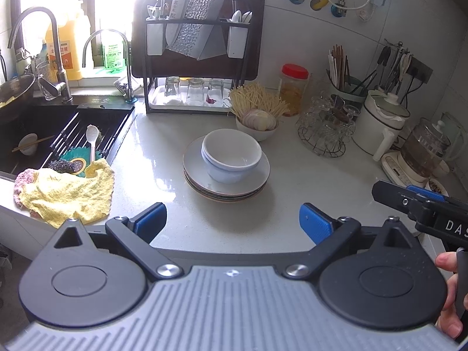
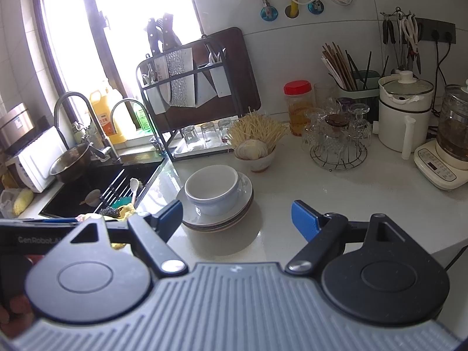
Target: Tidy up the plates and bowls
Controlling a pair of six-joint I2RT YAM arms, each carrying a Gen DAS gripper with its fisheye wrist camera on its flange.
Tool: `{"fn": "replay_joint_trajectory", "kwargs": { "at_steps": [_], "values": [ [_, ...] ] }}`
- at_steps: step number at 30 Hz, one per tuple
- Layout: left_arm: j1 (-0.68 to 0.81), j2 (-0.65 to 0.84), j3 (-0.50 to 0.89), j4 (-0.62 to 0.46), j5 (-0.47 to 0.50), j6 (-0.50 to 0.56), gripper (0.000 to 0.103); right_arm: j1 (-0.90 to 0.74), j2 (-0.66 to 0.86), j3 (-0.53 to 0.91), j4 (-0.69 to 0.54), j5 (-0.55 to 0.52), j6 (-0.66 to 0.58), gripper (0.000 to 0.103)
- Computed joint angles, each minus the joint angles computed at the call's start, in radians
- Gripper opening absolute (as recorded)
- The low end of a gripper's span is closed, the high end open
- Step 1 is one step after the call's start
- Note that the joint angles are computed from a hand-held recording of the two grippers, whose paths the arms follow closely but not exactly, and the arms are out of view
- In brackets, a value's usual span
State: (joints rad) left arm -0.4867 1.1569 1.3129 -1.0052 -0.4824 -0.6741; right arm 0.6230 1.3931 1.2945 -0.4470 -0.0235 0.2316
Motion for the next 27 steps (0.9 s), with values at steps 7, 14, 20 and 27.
{"fn": "replay_joint_trajectory", "kwargs": {
  "at_steps": [7,14,20,27],
  "values": [
    [-0.002,0.008,0.001,-0.004,-0.016,-0.014,0.099,-0.001,0.005,-0.002,0.003,-0.004,-0.002,0.083],
    [-0.015,0.018,0.007,-0.020,-0.030,-0.029,0.099,-0.008,0.012,-0.002,-0.002,-0.013,-0.007,0.083],
    [-0.018,0.024,0.008,-0.020,-0.032,-0.032,0.099,-0.011,0.013,0.000,-0.003,-0.013,-0.008,0.083],
    [-0.019,0.024,0.006,-0.017,-0.034,-0.032,0.099,-0.013,0.013,0.002,-0.003,-0.016,-0.010,0.083]
  ]
}}
